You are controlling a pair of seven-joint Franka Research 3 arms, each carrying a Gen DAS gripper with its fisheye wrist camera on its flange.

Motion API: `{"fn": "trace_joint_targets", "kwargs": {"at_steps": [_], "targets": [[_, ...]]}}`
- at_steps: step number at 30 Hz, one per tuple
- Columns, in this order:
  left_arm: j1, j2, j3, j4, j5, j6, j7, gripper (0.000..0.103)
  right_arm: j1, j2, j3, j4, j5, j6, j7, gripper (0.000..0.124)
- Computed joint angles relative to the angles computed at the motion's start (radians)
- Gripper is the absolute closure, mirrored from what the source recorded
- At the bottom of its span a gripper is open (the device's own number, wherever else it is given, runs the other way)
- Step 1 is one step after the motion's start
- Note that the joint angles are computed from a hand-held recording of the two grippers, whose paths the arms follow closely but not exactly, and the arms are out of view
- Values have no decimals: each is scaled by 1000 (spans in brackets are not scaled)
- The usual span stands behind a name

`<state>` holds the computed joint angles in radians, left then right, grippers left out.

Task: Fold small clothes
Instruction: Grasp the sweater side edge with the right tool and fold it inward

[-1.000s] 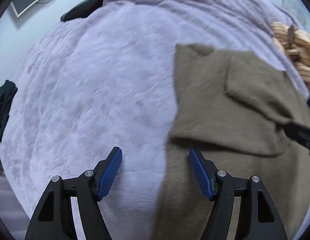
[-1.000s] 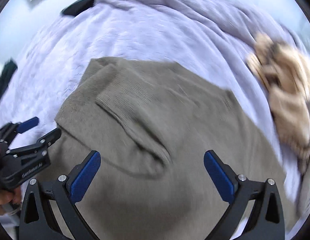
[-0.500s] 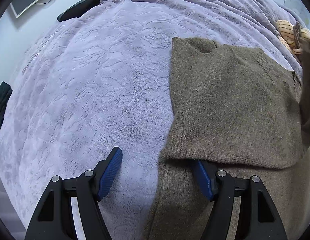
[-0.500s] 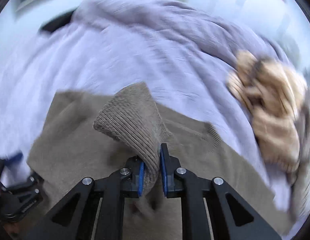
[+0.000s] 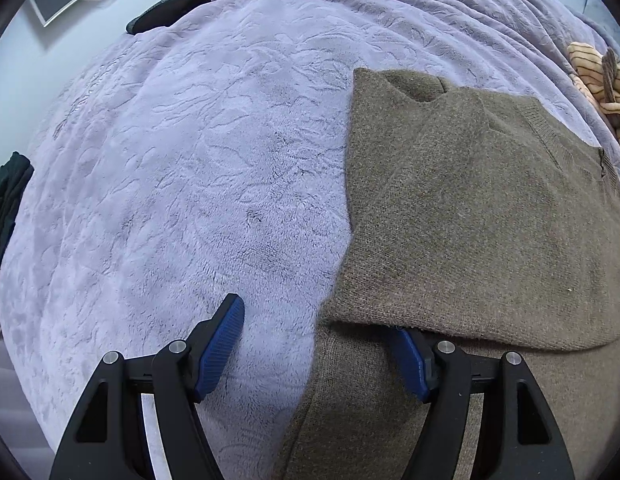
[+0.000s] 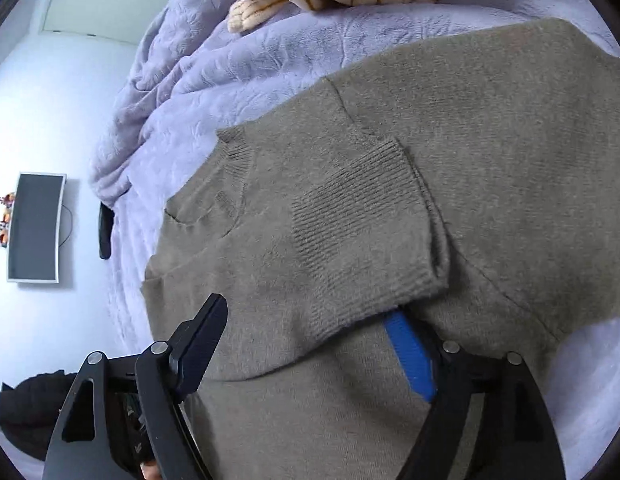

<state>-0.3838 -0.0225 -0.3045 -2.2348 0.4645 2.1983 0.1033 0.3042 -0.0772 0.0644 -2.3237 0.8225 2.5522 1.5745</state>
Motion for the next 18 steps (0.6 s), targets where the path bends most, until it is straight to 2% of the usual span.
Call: {"fn": "trace_joint_targets", "kwargs": {"at_steps": [1, 2, 4, 5, 7, 9, 12, 13, 15, 18], "targets": [[0, 3, 0, 5, -1, -7, -1, 31, -1, 7, 3, 1, -14, 7, 34, 48], [2, 4, 2, 9, 0, -12, 0, 31, -3, 33, 4, 23, -31, 5, 81, 77], [-3, 12, -3, 27, 14, -49, -20, 31, -15, 85, -1, 85, -79, -41, 150, 116], [-6, 15, -5, 35, 24, -68, -30, 31, -16, 97, 2, 107, -89, -45, 148, 116], [-11, 18, -7, 40, 37, -91, -49, 31, -13, 67, 12, 110, -78, 3, 43, 116], [-14, 16, -7, 33, 46, -90, -64, 30, -9, 39, 15, 106, -146, 40, -13, 116], [-22, 29, -11, 48, 67, -124, -52, 25, -26, 52, 4, 108, -303, 16, 66, 116], [-25, 31, -12, 53, 69, -133, -44, 25, -33, 59, -3, 102, -312, 3, 77, 116], [-31, 25, -13, 53, 61, -141, -35, 25, -50, 80, -18, 92, -228, -43, 32, 115], [-29, -10, -11, 26, 38, -133, -16, 25, -62, 72, -20, 64, -126, -34, -13, 111]]}}
